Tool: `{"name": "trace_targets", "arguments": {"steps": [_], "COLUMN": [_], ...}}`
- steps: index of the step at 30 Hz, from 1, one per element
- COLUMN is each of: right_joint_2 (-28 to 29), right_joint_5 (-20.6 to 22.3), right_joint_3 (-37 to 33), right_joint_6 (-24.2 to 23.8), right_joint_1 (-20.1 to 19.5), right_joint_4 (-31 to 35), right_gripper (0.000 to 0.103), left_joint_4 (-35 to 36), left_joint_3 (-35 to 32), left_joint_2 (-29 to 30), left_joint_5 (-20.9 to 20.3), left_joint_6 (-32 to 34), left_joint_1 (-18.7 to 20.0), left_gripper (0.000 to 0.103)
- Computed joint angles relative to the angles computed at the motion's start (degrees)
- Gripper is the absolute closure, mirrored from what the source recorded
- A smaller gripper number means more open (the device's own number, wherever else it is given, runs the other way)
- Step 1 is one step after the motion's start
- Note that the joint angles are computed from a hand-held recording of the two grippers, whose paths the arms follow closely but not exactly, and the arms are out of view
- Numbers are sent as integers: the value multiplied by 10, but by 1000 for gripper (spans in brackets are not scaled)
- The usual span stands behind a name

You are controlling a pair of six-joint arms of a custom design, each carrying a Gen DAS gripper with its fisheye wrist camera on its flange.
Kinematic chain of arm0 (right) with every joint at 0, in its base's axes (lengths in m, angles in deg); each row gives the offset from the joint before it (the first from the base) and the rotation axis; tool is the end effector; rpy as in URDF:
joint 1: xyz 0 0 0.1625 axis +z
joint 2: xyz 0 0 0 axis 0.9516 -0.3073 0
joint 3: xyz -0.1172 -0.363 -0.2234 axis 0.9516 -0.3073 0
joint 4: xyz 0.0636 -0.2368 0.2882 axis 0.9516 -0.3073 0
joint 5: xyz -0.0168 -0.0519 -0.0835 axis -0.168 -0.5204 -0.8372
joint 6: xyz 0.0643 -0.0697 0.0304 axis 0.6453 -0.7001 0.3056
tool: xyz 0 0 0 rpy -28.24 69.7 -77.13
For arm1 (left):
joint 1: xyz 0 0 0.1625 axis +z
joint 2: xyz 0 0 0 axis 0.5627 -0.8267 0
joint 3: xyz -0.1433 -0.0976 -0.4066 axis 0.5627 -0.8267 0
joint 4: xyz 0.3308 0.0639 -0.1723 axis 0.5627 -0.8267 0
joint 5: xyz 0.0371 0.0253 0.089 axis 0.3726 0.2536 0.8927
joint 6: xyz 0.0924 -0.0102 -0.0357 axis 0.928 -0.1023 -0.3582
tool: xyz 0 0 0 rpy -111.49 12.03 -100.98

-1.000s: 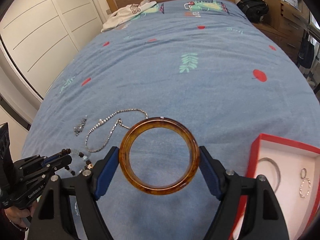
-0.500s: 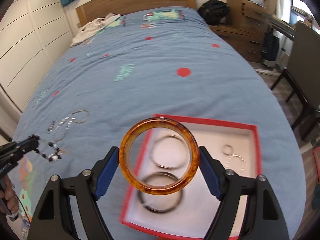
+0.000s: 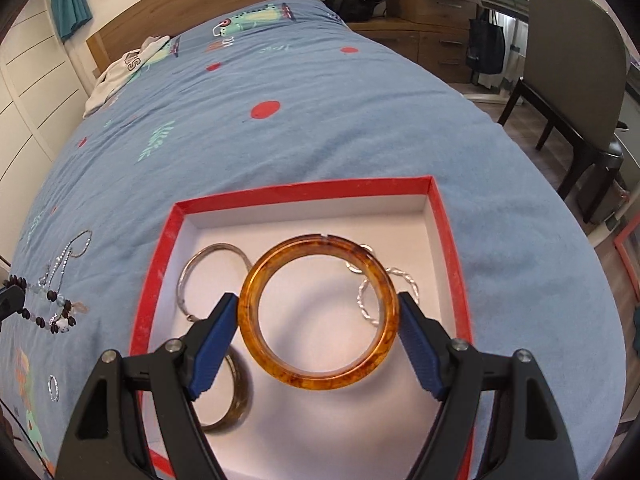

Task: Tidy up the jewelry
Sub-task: 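Carry both pieces into the red box and open both tools to release them, then lift both open tools out of the box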

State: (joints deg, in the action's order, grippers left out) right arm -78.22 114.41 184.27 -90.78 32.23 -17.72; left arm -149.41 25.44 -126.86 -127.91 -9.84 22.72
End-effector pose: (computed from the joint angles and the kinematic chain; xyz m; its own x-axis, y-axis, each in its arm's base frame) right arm 0.1620 -0.4381 0.1130 -0.6603 0.5675 0.4920 -0.0021 0.6536 -0.7568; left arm -0.1740 -0.5585 0.1937 -0.5931 0.7540 -0.2823 0.7923 0.6090 -0.0379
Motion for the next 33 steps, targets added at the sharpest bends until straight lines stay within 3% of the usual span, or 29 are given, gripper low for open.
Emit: {"name": "trace_targets", "arguments": {"steps": [11, 20, 29, 31, 33], "right_joint_2": [-21, -32, -21, -20, -21], "right_joint_5": [-33, -52, -40, -36, -32], "right_joint_3": [14, 16, 1, 0, -1], "right_joint_6": [-47, -81, -87, -90, -88], "right_joint_1": [-32, -44, -48, -47, -47], "right_joint_4": [-7, -22, -4, -7, -5], "right_gripper": [26, 26, 25, 25, 25], "left_joint_4": [-12, -28, -10, -1, -3], "left_joint_3": [-8, -32, -54, -57, -56], "left_joint_2": [65, 117, 139, 137, 133], "left_joint_5": [-47, -44, -38, -44, -45], "left_joint_6": [-13, -26, -37, -38, -39], "left_joint_1": [-46, -63, -59, -56, -56], "left_gripper": [93, 93, 92, 85, 69]}}
